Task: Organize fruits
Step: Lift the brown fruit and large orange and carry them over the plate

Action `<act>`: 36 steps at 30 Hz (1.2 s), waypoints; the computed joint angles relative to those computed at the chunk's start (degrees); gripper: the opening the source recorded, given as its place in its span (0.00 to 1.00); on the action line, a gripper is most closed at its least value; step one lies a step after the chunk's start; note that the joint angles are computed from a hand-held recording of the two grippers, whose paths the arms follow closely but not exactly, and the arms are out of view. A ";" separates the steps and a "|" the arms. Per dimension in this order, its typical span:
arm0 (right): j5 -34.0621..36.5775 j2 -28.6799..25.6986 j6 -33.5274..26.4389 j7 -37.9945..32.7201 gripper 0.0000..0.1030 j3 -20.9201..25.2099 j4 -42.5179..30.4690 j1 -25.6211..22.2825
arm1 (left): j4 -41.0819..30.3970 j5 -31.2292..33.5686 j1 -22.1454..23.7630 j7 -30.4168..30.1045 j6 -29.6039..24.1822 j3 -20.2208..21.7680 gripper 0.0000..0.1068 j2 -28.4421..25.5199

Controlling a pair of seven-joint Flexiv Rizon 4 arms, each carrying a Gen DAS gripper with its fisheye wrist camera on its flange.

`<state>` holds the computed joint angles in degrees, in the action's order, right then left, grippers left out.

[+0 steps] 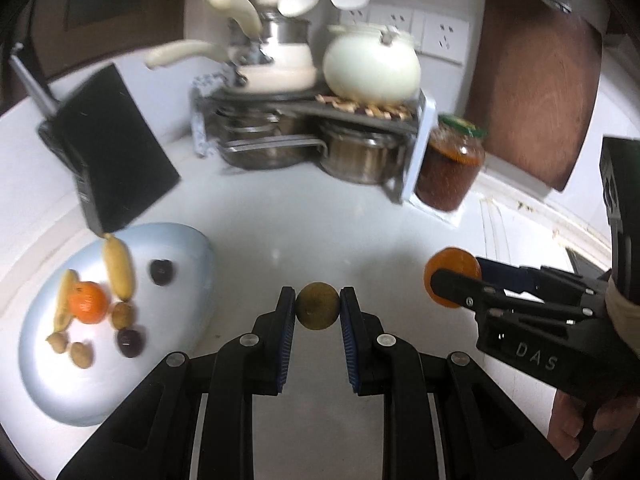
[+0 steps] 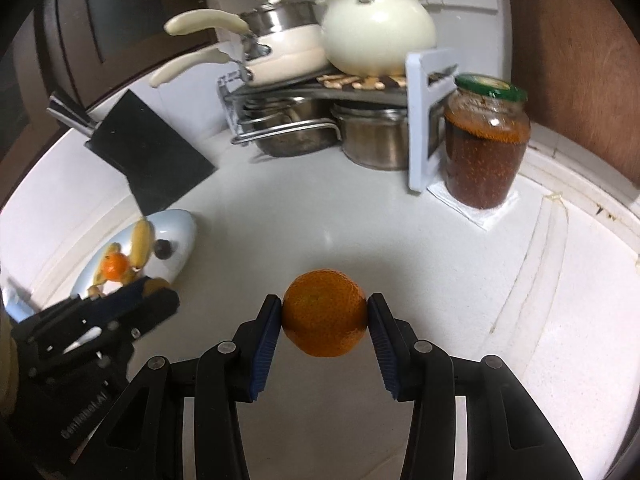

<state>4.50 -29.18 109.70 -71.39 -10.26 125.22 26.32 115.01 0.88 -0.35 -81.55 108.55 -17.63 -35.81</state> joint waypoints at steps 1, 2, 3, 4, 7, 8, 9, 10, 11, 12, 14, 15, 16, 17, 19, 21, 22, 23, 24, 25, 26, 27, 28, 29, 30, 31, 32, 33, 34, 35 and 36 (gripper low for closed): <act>0.41 0.45 0.47 -0.21 0.44 -0.56 0.43 0.97 | 0.53 -0.24 -0.43 -0.36 0.90 0.73 0.22 0.53; 0.73 0.80 0.78 -0.50 0.44 -0.96 0.74 1.68 | 1.00 -0.34 -0.67 -0.66 1.64 1.32 0.22 1.04; 1.12 1.14 0.96 -0.88 0.44 -1.52 1.00 2.55 | 1.72 -0.84 -1.66 -1.12 2.72 2.80 0.22 1.85; 1.50 1.44 1.14 -1.28 0.44 -2.02 1.19 3.32 | 2.33 -0.94 -1.98 -1.48 3.35 3.45 0.22 2.43; 3.03 2.67 2.00 -2.81 0.44 -3.40 1.94 5.91 | 4.16 -0.53 -1.74 -2.74 4.96 4.27 0.22 4.15; 3.64 3.06 2.22 -3.35 0.44 -3.90 2.09 6.87 | 4.59 -0.68 -2.19 -3.03 5.42 5.00 0.22 4.67; 4.19 3.53 2.52 -3.92 0.44 -4.24 2.22 7.66 | 5.41 -0.78 -2.47 -3.48 6.43 5.79 0.22 5.38; 4.80 3.91 2.90 -4.59 0.44 -4.67 2.32 8.58 | 5.90 -0.57 -2.27 -3.91 6.83 5.94 0.22 5.88; 5.49 4.13 2.91 -5.23 0.44 -5.23 2.26 9.49 | 6.38 -0.31 -1.97 -4.35 7.17 6.03 0.22 6.39; 6.25 4.47 3.23 -6.04 0.44 -5.98 2.31 10.78 | 7.13 -0.01 -1.61 -4.88 7.82 6.23 0.22 7.10; 7.48 5.02 3.70 -7.42 0.44 -6.61 2.13 12.54 | 7.96 0.22 -1.54 -5.65 8.60 6.92 0.22 7.96; 7.82 5.29 3.89 -7.99 0.44 -6.37 2.00 12.75 | 8.58 0.58 -1.09 -6.15 9.15 7.07 0.22 8.61; 8.28 5.57 3.90 -8.57 0.44 -6.38 1.84 13.21 | 8.95 0.68 -1.01 -6.53 9.45 7.39 0.22 9.02; 8.56 5.84 4.06 -9.12 0.44 -6.15 1.60 13.52 | 9.36 0.87 -0.84 -6.90 9.79 7.67 0.22 9.44; 9.02 6.07 4.25 -10.03 0.44 -5.50 1.11 13.66 | 10.26 1.34 -0.27 -7.68 10.53 8.20 0.22 10.43; 9.28 6.34 4.20 -10.89 0.44 -4.94 0.48 14.08 | 11.07 1.62 0.01 -8.22 10.98 8.85 0.22 11.33; 9.39 6.45 4.21 -11.23 0.44 -4.62 0.25 14.13 | 11.49 1.81 0.28 -8.47 11.17 9.16 0.22 11.83; 9.54 6.49 4.27 -11.54 0.44 -4.33 0.00 14.36 | 11.82 1.90 0.34 -8.63 11.41 9.52 0.22 12.17; 9.62 6.54 4.20 -11.76 0.44 -4.00 -0.27 14.41 | 12.22 2.11 0.55 -8.79 11.82 9.86 0.22 12.52; 9.75 6.47 4.21 -11.91 0.44 -3.74 -0.58 14.56 | 12.60 2.44 0.98 -9.04 12.16 10.08 0.22 12.92; 9.92 6.44 4.19 -12.10 0.44 -3.64 -0.90 14.88 | 12.76 2.51 1.06 -9.15 12.37 10.37 0.22 13.09; 10.09 6.38 4.13 -12.28 0.44 -3.62 -1.25 15.34 | 13.03 2.65 1.24 -9.23 12.64 10.68 0.22 13.36; 10.15 6.36 4.07 -12.40 0.44 -3.46 -1.48 15.53 | 13.30 2.96 1.61 -9.33 12.88 10.90 0.22 13.67; 10.12 6.23 3.99 -12.48 0.44 -3.28 -1.93 15.82 | 13.38 3.12 1.80 -9.37 12.98 11.08 0.22 13.83; 10.19 6.08 4.02 -12.50 0.44 -3.14 -2.17 16.04 | 13.52 3.22 2.06 -9.39 13.21 11.40 0.22 14.04; 10.16 5.98 3.96 -12.50 0.44 -2.95 -2.46 16.17 | 13.64 3.30 2.23 -9.38 13.36 11.65 0.22 14.18; 10.03 5.81 3.84 -12.48 0.44 -2.74 -2.86 16.30 | 13.78 3.32 2.35 -9.33 13.55 11.95 0.22 14.30; 9.83 5.59 3.68 -12.42 0.44 -2.51 -3.31 16.44 | 14.01 3.20 2.48 -9.19 13.80 12.45 0.22 14.48; 9.63 5.38 3.43 -12.31 0.44 -2.35 -3.75 16.65 | 14.17 3.21 2.66 -9.16 13.97 12.67 0.22 14.58; 9.44 5.24 3.23 -12.15 0.44 -2.25 -4.05 16.74 | 14.36 3.17 2.81 -9.10 14.15 12.93 0.22 14.74; 8.92 4.98 3.09 -11.86 0.44 -1.64 -4.52 16.47 | 14.53 3.10 2.97 -8.99 14.25 13.23 0.22 14.90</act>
